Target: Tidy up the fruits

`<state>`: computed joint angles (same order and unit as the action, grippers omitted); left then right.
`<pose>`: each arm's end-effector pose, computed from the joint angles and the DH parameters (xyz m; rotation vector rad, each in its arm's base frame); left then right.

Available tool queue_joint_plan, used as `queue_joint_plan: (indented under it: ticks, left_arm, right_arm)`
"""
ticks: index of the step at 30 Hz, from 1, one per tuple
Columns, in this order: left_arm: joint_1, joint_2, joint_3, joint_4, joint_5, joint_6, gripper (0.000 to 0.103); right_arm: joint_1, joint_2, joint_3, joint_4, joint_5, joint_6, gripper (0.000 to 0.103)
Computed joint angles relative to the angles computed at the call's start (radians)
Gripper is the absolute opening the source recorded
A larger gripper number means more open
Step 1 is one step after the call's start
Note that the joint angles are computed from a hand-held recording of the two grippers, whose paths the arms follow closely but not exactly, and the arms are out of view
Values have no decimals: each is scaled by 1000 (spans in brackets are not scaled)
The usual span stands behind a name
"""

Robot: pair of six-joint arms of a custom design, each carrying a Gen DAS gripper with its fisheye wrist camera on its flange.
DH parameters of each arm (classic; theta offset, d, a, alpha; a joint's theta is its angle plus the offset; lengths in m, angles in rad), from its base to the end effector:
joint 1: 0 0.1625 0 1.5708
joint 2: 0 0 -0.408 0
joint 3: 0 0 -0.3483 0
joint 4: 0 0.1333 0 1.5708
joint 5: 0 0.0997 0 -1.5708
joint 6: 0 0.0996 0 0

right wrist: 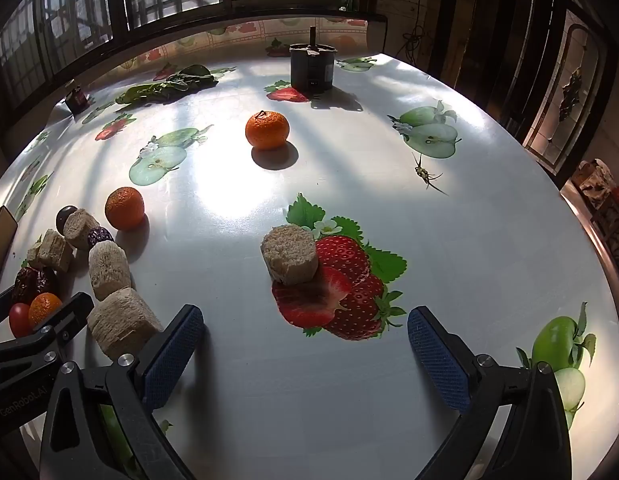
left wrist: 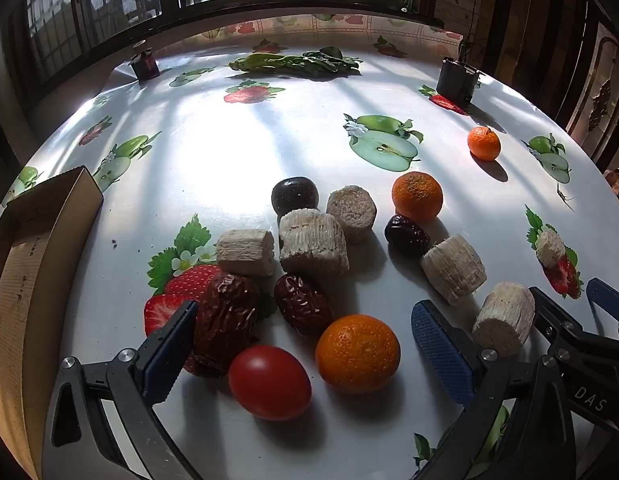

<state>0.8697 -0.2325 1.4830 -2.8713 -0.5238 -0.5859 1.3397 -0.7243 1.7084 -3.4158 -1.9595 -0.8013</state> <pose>-0.2249 -0.6068 -0.1189 0.0951 2.2020 -0.8073 -0.0520 -0.6383 0.1583 0.4483 -2.2700 0.6964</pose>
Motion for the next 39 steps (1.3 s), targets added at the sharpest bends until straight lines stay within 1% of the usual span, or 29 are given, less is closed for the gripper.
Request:
queue_joint_plan:
  ticks: [10, 17, 19, 20, 22, 23, 26, 27, 29, 30, 32, 35, 37, 39]
  left_arm:
    - [0, 0, 0, 4, 0, -1, 103]
    - [0, -27, 7, 91, -30, -50, 103]
    - [2, -30, 5, 97, -40, -40, 103]
    - [0, -36, 12, 95, -49, -30, 103]
    - [1, -45, 25, 88, -76, -1, 103]
    - [0, -51, 37, 78, -87, 6, 103]
    - [-12, -82, 111, -19, -115, -8, 100]
    - [-23, -93, 142, -65, -111, -9, 98]
    - [-61, -115, 218, -193, -69, 18, 98]
    - [-88, -128, 261, -264, -35, 39, 98]
    - [-147, -161, 339, -376, 46, 61, 98]
    - [-247, -223, 450, -579, 155, 143, 98]
    - [-315, -276, 518, -691, 212, 196, 98]
    - [-395, -342, 583, -783, 275, 244, 98]
  right_arm:
    - [0, 0, -1, 1, 1, 0, 102]
    - [0, -2, 5, -1, 0, 1, 102]
    - [1, -17, 12, 33, -10, -1, 102]
    - [4, -23, 13, 55, -22, 14, 102]
    - [4, -30, 12, 75, -37, 24, 102]
    - [3, -40, 36, 70, -37, 18, 102]
    - [-3, -46, 53, 57, -13, -13, 102]
    - [-5, -47, 61, 49, -12, -18, 102]
    - [-1, -63, 70, 68, -13, 0, 102]
    - [-5, -79, 84, 77, 5, 15, 102]
    - [-11, -115, 127, 45, 52, 28, 102]
    - [2, -178, 208, -46, 107, -7, 102]
    - [17, -252, 274, -73, 171, -21, 102]
    - [41, -346, 337, -62, 233, -22, 102]
